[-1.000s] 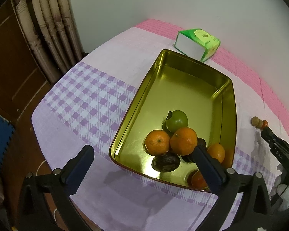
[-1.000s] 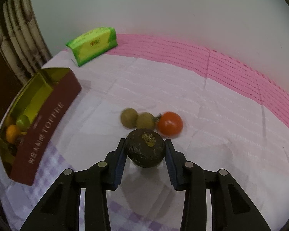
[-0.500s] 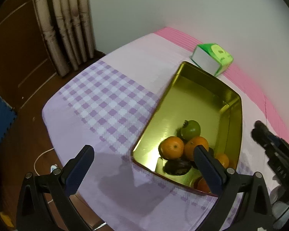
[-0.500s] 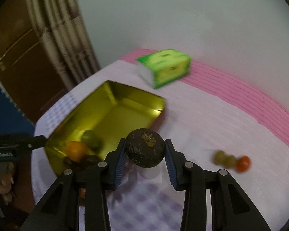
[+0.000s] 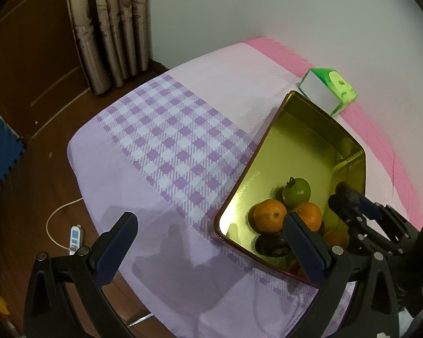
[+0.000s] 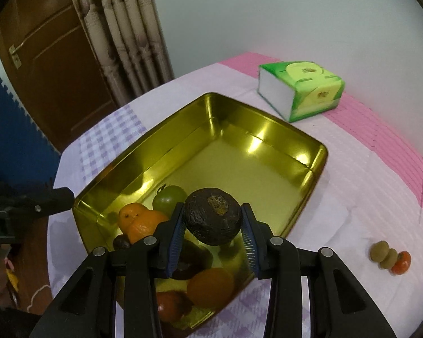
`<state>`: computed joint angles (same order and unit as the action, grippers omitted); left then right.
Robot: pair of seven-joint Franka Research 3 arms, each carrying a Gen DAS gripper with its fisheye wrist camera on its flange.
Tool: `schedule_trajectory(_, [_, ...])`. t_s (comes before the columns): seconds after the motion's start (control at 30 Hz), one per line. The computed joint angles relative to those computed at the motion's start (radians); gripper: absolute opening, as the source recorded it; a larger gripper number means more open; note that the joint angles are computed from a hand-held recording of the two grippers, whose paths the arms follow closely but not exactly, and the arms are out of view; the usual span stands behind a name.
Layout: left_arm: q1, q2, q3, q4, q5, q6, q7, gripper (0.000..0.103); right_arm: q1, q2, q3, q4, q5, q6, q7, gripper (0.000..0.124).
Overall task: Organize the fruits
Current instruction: 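Carry the dark brown fruit into the tin tray and open the right gripper, then withdraw the right tool from the tray while the left tool moves toward the two kiwis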
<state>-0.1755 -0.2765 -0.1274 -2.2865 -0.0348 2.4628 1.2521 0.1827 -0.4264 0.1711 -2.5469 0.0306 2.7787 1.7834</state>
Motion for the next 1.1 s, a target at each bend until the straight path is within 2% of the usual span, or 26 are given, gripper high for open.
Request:
schedule_trajectory(0.67, [0.003,0.013,-0.003,0.012,-0.001,-0.022,0.001,0.102,0.011,0.01,-0.015,-0.001,0.008,-0.04,-0.007,0.04])
schedule_trajectory(1.0, [0.002,0.015,-0.008,0.012,0.005,-0.019,-0.001,0.102,0.007,-0.024,-0.014,-0.017,0.023,-0.013,0.0,0.041])
schedule_trajectory(1.1, [0.0,0.014,-0.009,0.01,0.008,-0.011,-0.002,0.102,-0.029,-0.084,0.001,-0.054,0.009,0.021,0.033,0.044])
